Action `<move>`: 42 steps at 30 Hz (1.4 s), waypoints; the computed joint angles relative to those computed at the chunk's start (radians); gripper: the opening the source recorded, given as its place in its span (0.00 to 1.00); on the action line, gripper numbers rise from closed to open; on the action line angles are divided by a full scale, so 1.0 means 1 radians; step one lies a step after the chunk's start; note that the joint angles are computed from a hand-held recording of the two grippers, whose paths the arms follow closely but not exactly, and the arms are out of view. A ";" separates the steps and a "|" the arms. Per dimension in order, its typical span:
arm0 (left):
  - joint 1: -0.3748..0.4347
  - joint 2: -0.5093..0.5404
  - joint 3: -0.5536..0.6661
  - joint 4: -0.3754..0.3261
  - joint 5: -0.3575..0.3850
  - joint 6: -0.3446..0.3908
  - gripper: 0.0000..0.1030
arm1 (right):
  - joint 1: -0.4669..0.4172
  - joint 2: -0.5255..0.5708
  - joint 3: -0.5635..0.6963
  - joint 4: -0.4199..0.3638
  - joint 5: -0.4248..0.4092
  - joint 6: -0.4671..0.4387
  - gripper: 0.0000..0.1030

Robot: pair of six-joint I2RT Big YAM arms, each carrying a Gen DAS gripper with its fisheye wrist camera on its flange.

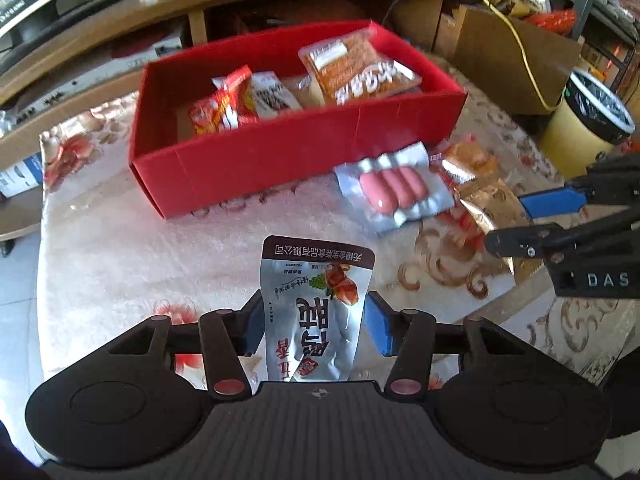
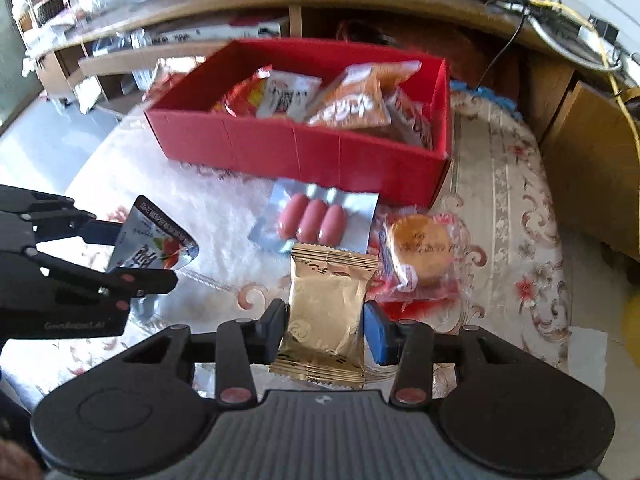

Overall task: Organize snacks
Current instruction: 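Carry the white pouch and gold packet over the red box with both tools, then lower both packets into the red box and open both tools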

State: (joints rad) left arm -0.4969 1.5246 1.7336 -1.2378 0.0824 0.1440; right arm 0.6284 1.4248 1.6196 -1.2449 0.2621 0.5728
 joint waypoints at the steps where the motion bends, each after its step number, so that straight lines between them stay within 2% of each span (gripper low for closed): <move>1: -0.001 -0.001 0.003 0.006 0.000 -0.004 0.57 | 0.000 -0.002 0.002 0.006 0.003 0.002 0.35; 8: -0.005 0.029 0.075 0.039 -0.001 -0.039 0.57 | -0.015 0.008 0.044 0.039 0.045 -0.012 0.35; 16: 0.003 0.143 0.259 0.051 -0.005 -0.085 0.57 | -0.077 0.080 0.159 0.079 0.060 -0.056 0.35; 23: 0.011 0.283 0.442 0.029 -0.019 -0.114 0.57 | -0.139 0.196 0.297 0.078 0.051 -0.114 0.35; 29: 0.009 0.374 0.550 -0.009 -0.038 -0.118 0.57 | -0.183 0.266 0.364 0.068 0.034 -0.144 0.35; 34: 0.005 0.416 0.596 -0.016 -0.060 -0.122 0.57 | -0.204 0.296 0.382 0.068 0.029 -0.156 0.35; 36: 0.006 0.425 0.602 -0.019 -0.067 -0.129 0.52 | -0.208 0.303 0.381 0.077 0.029 -0.161 0.35; 38: 0.004 0.431 0.607 -0.029 -0.066 -0.124 0.57 | -0.213 0.301 0.372 0.091 0.026 -0.165 0.37; 39: 0.002 0.427 0.602 -0.026 -0.074 -0.119 0.59 | -0.216 0.295 0.363 0.101 0.021 -0.162 0.41; 42: -0.005 0.403 0.572 -0.013 -0.072 -0.104 0.63 | -0.221 0.280 0.352 0.107 0.019 -0.160 0.46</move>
State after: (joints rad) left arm -0.5018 1.9277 2.3057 -1.2504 0.0099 0.0399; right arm 0.4073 1.7048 1.9714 -1.1379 0.2814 0.4128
